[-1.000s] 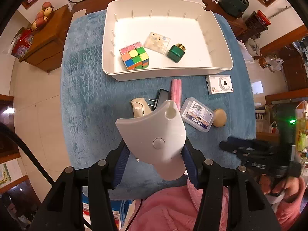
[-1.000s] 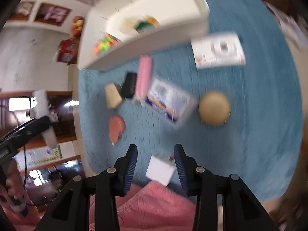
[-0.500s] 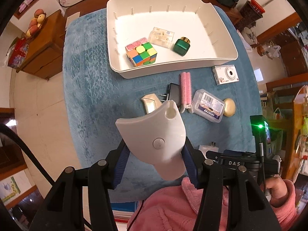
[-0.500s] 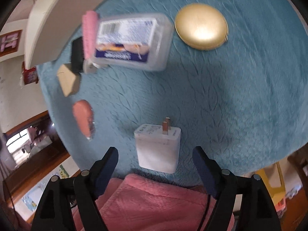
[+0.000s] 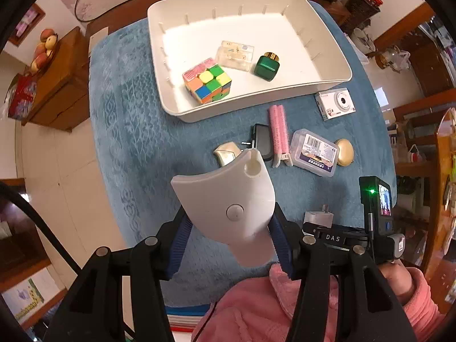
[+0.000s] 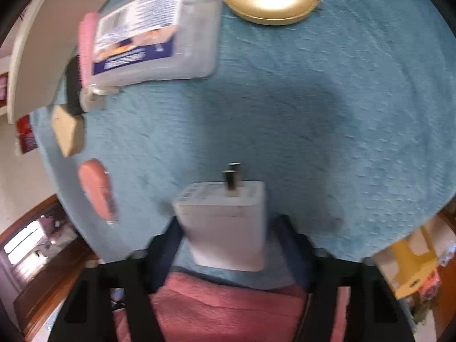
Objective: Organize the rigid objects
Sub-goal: 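Lower the right tool onto the white charger and close it around the charger, then carry the tape measure and charger into the white bin and open both tools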
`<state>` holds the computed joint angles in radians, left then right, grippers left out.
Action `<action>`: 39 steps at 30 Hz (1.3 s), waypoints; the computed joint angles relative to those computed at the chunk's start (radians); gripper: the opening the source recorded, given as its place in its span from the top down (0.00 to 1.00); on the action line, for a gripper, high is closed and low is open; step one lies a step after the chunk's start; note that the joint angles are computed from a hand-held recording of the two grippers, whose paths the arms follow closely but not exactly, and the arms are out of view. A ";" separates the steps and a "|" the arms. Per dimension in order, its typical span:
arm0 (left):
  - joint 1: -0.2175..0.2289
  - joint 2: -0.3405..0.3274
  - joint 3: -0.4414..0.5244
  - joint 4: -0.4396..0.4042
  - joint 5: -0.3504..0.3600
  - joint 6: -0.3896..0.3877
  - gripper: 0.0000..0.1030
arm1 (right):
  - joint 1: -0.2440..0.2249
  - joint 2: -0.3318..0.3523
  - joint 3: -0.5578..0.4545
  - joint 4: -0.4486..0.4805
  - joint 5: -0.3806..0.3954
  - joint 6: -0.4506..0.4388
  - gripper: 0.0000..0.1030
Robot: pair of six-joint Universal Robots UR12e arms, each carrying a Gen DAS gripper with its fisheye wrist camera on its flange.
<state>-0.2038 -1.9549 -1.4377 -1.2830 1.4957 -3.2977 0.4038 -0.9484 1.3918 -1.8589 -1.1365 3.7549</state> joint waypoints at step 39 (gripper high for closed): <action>-0.017 -0.246 0.322 -0.005 0.031 -0.059 0.44 | -0.078 0.092 -0.313 -0.059 0.102 -0.314 0.42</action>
<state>-0.2212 -2.2010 -1.1159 -1.2881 1.5268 -3.3564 0.3260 -0.8563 1.0790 -1.9177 -1.0343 3.4405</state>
